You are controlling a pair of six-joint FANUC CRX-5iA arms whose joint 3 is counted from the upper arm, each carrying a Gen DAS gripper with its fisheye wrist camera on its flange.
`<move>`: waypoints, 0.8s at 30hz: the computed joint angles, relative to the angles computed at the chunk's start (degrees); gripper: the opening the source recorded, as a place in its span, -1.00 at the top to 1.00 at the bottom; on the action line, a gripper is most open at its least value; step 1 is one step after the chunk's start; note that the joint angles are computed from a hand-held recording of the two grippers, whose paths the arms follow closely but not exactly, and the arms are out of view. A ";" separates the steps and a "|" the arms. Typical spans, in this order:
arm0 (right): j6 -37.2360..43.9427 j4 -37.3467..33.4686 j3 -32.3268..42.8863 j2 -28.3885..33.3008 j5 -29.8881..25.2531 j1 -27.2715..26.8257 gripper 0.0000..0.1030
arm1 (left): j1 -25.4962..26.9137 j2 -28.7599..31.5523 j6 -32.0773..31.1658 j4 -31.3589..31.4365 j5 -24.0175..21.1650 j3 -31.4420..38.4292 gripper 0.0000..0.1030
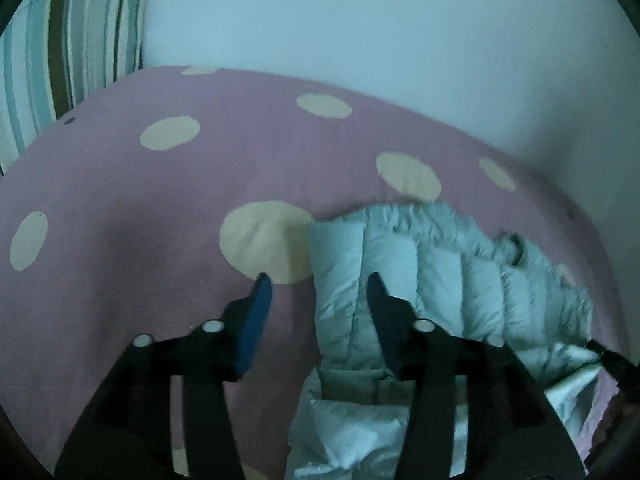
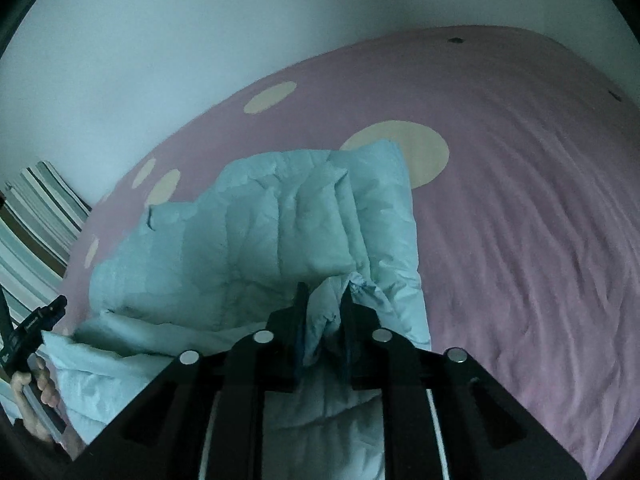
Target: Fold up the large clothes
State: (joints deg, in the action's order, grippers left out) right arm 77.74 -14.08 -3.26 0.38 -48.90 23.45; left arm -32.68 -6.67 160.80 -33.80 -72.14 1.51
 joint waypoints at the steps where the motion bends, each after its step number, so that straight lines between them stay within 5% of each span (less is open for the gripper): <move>1: 0.13 -0.23 -0.37 -0.80 0.24 -0.12 0.36 | 0.05 -0.83 0.08 0.18 0.33 -0.49 -0.05; 4: -0.60 0.26 -2.32 -3.85 2.58 -0.18 -0.13 | -1.83 -3.59 1.92 -1.33 -0.62 -2.03 -0.18; 6: -1.18 0.81 -3.67 -5.93 4.21 -0.24 -0.24 | -3.57 -5.36 3.08 -2.42 -2.00 -3.22 -0.26; 15: 2.23 0.83 -5.44 -9.16 1.62 -1.33 -0.25 | -4.82 -9.59 3.65 3.01 1.70 -10.31 -0.28; 24: 8.60 0.49 -3.61 -5.64 0.90 -0.68 -0.25 | 3.71 -7.70 -8.69 14.56 12.73 -14.11 -0.32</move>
State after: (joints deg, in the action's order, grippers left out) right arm 86.34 -13.59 -6.86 -5.26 -48.00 22.76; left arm -28.97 -14.36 152.11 -19.24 -59.42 -12.60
